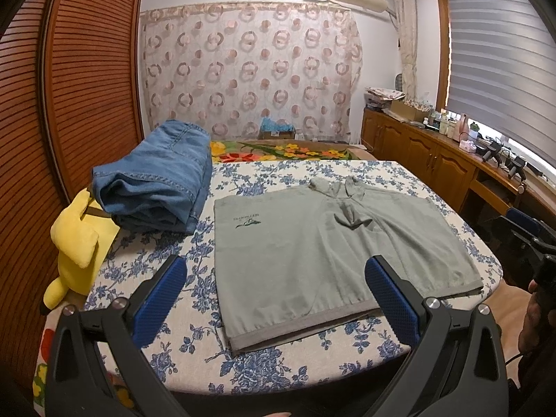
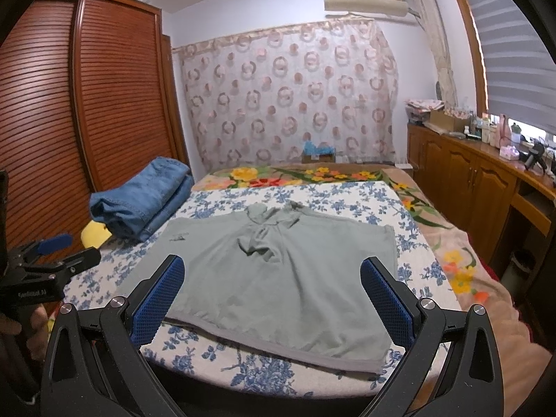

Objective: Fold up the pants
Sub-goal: 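Lower both grippers toward the hem of the grey-green shirt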

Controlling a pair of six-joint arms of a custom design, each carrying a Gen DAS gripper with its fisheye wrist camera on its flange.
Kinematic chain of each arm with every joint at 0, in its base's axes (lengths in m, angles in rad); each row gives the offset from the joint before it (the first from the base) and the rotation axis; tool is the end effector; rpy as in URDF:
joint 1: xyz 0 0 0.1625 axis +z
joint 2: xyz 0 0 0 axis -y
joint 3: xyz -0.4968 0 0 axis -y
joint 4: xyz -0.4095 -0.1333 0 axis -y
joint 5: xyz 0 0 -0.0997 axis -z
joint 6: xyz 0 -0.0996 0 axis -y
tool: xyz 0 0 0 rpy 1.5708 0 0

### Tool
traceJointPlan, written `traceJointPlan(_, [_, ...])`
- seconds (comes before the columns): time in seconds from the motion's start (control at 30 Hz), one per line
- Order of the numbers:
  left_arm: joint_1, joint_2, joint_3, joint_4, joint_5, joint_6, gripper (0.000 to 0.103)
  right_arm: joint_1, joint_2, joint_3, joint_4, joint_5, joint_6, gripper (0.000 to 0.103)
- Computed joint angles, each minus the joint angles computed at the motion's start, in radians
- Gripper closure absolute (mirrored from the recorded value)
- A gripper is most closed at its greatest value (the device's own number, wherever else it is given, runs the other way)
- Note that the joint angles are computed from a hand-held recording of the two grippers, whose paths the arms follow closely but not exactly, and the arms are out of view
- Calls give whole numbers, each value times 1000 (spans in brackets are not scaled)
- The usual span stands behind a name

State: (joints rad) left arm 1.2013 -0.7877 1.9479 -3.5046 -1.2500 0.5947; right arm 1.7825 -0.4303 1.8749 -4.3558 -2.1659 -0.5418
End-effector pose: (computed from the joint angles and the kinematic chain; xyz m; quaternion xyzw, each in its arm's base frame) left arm -0.0816 -0.6668 0.1412 0.3705 0.8380 -0.3534 0.1888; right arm 0.2031 -0.5763 0.0417 0.1063 -0.7637 0.5480 0.3242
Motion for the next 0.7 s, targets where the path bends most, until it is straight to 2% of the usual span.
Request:
traceJointPlan(0.33, [28, 25, -33, 43, 28, -8, 0, -35, -22, 21, 55, -33, -26, 0])
traceJointPlan(0.7, [61, 44, -72, 140, 54, -30, 0, -100, -36, 36, 159, -19, 35, 0])
